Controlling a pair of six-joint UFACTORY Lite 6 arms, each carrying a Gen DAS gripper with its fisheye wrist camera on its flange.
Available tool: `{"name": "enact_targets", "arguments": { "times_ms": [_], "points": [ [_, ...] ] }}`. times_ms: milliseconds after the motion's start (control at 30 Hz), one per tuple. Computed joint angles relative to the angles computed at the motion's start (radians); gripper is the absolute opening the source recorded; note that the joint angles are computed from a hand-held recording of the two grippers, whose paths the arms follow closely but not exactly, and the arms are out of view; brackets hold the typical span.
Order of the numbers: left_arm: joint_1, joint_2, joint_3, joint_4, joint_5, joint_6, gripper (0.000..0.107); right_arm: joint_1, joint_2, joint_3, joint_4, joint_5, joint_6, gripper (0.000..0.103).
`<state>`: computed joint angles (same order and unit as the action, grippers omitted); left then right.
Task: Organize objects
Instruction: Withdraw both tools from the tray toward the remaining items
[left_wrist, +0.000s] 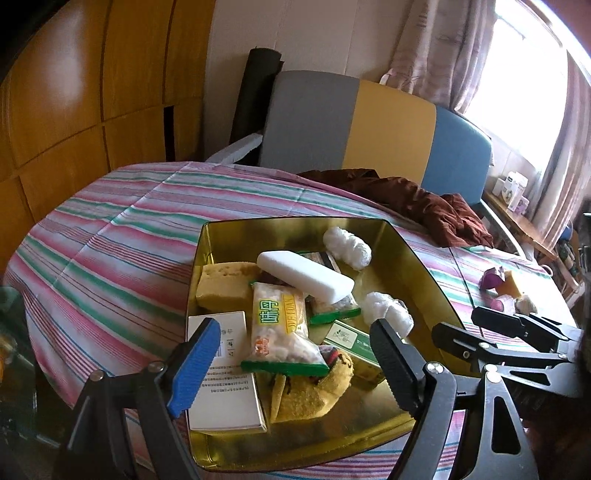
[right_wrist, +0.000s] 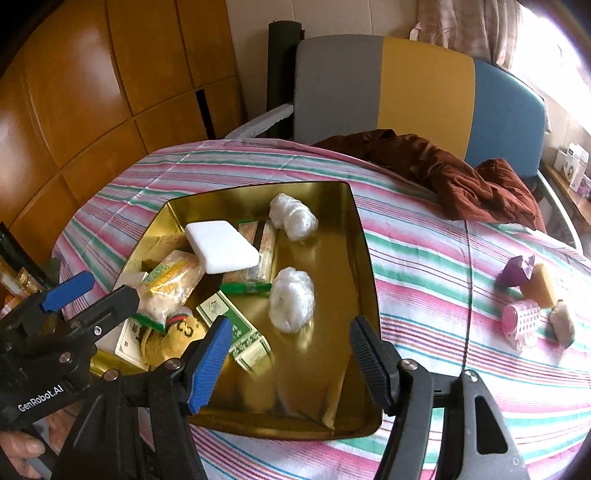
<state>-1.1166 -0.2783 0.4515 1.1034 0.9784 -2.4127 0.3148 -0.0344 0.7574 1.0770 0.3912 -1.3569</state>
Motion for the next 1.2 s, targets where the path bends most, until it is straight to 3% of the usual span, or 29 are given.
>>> {"name": "enact_targets", "arguments": {
  "times_ms": [300,667,1200],
  "points": [
    [-0.072,0.063,0.073,-0.013,0.077,0.031,0.084,-0.056,-0.063,-0.056,0.016,0.013,-0.039,0.067],
    [-0.101,0.157,0.165,-0.010,0.075,0.076,0.084,-0.186,-0.061,-0.063,0.018,0.045,-0.097,0.067],
    [-0.081,0.349,0.372,0.036,0.018,0.232,0.084,-0.411,0.128,0.132,-0.075,0.060,-0.107,0.067]
  ]
}}
